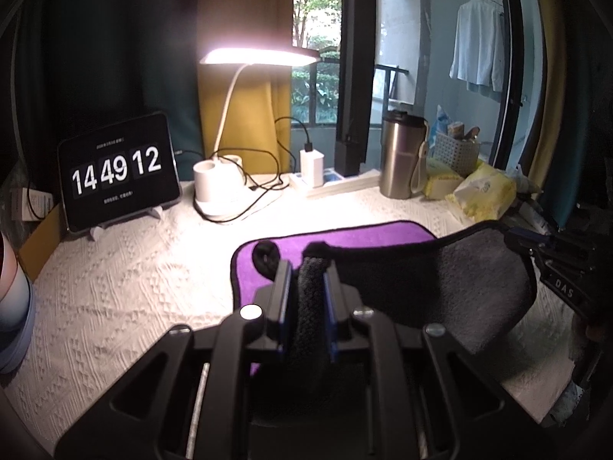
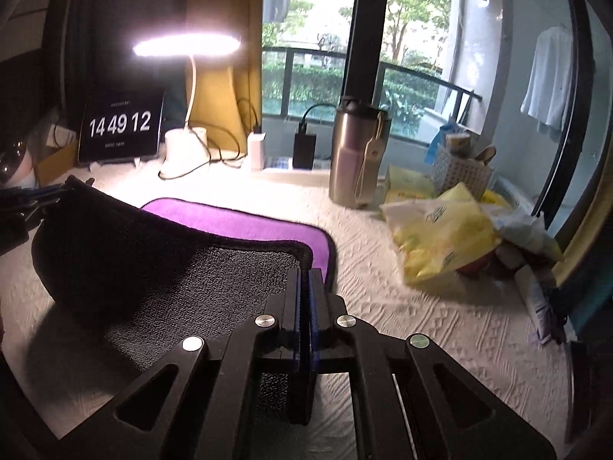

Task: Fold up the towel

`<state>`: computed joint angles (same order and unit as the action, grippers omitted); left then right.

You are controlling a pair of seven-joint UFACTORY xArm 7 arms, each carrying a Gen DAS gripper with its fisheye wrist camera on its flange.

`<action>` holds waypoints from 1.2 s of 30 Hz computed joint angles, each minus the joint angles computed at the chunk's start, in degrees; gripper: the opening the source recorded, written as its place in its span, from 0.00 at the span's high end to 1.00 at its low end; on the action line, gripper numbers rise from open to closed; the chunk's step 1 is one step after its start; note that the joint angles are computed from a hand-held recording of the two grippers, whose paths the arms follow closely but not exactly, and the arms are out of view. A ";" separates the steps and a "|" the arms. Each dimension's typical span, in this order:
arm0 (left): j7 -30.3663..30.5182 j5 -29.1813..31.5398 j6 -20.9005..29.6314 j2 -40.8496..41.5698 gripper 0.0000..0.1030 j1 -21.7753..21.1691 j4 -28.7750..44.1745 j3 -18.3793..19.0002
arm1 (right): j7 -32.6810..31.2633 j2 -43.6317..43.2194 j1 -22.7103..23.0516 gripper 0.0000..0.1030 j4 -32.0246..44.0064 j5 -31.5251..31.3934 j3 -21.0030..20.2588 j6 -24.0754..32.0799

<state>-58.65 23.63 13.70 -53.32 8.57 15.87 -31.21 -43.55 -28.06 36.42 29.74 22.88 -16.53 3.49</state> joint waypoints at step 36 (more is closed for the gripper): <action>2.79 -0.19 -14.06 13.52 0.84 27.97 9.10 -13.51 | -17.52 15.64 29.11 0.96 16.49 19.00 -24.71 -4.46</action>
